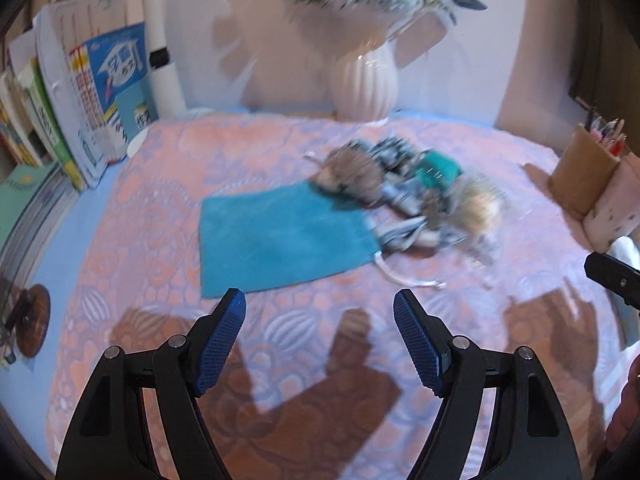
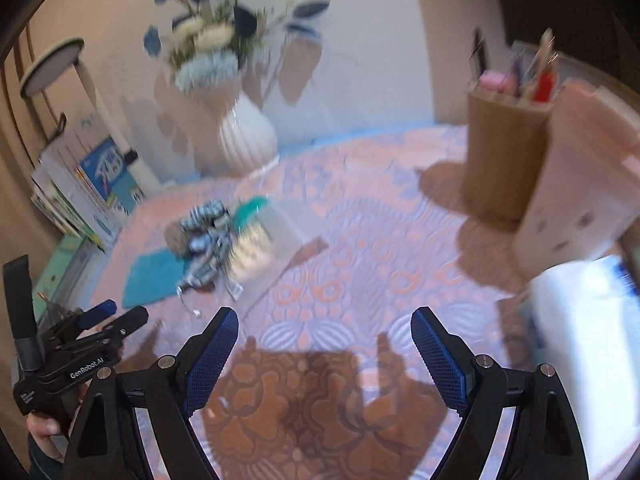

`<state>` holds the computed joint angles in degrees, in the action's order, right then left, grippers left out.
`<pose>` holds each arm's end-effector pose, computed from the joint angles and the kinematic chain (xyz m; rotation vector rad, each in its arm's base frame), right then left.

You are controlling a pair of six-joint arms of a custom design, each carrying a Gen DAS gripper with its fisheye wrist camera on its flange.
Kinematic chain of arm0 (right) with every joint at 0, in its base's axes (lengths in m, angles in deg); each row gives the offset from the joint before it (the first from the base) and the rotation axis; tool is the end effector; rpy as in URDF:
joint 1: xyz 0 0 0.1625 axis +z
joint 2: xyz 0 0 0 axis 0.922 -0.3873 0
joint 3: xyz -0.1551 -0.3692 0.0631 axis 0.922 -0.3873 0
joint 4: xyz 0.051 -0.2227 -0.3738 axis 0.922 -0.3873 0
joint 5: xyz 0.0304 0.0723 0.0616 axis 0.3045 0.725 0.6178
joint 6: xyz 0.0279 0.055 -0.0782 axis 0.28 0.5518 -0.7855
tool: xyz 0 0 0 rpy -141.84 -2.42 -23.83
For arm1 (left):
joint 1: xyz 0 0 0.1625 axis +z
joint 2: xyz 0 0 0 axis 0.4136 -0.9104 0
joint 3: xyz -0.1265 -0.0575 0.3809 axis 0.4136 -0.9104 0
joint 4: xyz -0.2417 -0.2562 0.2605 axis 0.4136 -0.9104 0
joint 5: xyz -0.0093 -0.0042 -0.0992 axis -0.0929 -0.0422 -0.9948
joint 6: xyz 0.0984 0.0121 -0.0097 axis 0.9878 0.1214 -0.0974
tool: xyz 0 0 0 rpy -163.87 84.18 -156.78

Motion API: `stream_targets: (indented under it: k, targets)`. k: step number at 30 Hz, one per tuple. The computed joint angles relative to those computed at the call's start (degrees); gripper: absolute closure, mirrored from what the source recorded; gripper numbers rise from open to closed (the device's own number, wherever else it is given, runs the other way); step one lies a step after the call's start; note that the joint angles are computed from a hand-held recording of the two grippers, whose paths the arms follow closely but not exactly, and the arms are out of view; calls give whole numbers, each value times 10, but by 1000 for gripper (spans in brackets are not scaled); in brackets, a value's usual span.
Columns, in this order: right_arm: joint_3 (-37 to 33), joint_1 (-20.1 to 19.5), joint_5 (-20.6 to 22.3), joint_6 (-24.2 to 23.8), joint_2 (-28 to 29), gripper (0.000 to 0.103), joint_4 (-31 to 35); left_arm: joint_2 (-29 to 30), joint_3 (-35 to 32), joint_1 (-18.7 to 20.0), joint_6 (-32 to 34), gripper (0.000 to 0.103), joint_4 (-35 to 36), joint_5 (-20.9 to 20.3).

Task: Organize soft objects
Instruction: 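Move both tools back over the bed toward the remaining items, then grasp the brown fluffy plush with the left tool while the right grasps the clear bag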

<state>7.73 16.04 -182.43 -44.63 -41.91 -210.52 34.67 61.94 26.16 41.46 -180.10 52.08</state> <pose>0.0353 -0.7624 0.2278 0.9009 -2.6634 0.5423 -0.2386 -0.6472 0.0068 -0.1541 2.0609 -0.9842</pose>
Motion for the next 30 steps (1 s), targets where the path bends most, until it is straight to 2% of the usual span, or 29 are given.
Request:
stream_targets:
  k: [4, 7, 15, 21, 24, 27, 30]
  targets:
    - [-3, 0, -24, -2, 14, 16, -4, 0, 4, 8, -11, 28, 6, -11]
    - [-10, 1, -36, 0, 23, 16, -3, 10, 0, 4, 19, 28, -20, -2]
    - [-17, 1, -52, -3, 34, 15, -9, 7, -5, 12, 13, 28, -4, -31]
    - [-8, 1, -55, -2, 28, 15, -20, 0, 7, 14, 24, 28, -39, -45]
    - [-12, 7, -62, 18, 17, 15, 23, -19, 18, 10, 18, 28, -38, -61]
    - [-22, 19, -46, 37, 5, 15, 69, -38, 31, -3, 64, 28, -100, -64]
    - [-42, 38, -49, 47, 10, 11, 95, -45, -2, -9, 100, 28, -77, -46]
